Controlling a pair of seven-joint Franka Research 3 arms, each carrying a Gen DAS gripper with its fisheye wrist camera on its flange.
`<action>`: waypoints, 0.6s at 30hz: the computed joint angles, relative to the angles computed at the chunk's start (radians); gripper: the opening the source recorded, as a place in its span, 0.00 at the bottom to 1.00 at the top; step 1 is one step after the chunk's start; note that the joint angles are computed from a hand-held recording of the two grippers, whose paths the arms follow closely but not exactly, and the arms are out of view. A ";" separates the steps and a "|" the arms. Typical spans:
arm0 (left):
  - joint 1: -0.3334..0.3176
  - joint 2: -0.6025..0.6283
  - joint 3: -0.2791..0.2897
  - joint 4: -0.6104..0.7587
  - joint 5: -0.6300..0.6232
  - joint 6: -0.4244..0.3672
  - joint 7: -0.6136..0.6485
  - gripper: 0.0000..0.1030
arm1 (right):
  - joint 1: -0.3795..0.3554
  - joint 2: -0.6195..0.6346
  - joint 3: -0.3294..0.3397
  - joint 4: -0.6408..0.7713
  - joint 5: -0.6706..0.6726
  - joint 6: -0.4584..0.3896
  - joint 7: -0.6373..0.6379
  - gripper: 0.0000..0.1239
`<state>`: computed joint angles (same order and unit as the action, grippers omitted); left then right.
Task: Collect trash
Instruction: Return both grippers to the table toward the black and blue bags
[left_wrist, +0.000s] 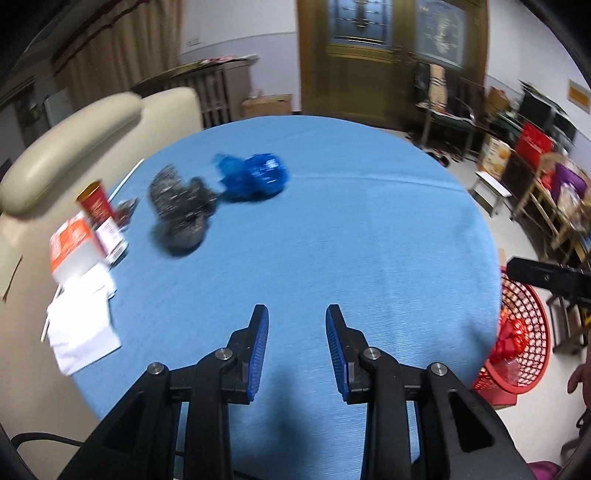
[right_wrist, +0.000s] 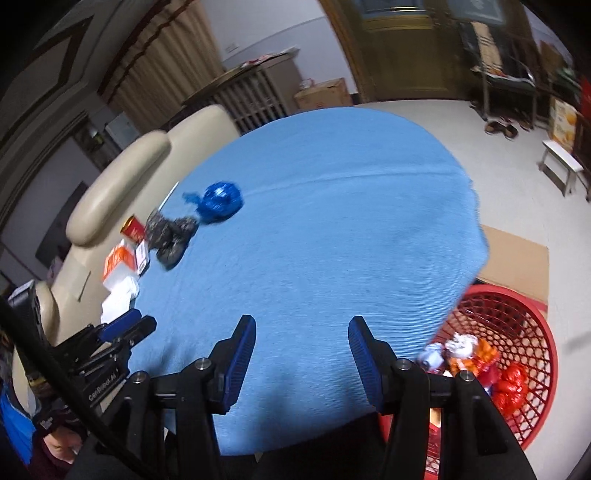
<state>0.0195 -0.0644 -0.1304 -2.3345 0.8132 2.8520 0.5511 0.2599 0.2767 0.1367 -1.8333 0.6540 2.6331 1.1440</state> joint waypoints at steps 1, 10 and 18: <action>0.009 -0.010 0.006 -0.014 0.013 0.003 -0.021 0.32 | 0.006 0.002 0.002 0.003 -0.010 -0.004 -0.001 0.46; 0.067 -0.038 0.026 -0.074 -0.001 0.031 -0.053 0.32 | 0.055 0.045 0.004 0.045 -0.105 -0.020 0.054 0.46; 0.099 -0.033 0.033 -0.093 -0.008 0.030 -0.077 0.32 | 0.059 0.070 0.018 0.067 -0.113 -0.023 0.053 0.46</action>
<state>0.1189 -0.0973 -0.0974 -2.4279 0.8053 2.8824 0.4741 0.3185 0.3472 0.1548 -1.7659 0.5407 2.6104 1.1970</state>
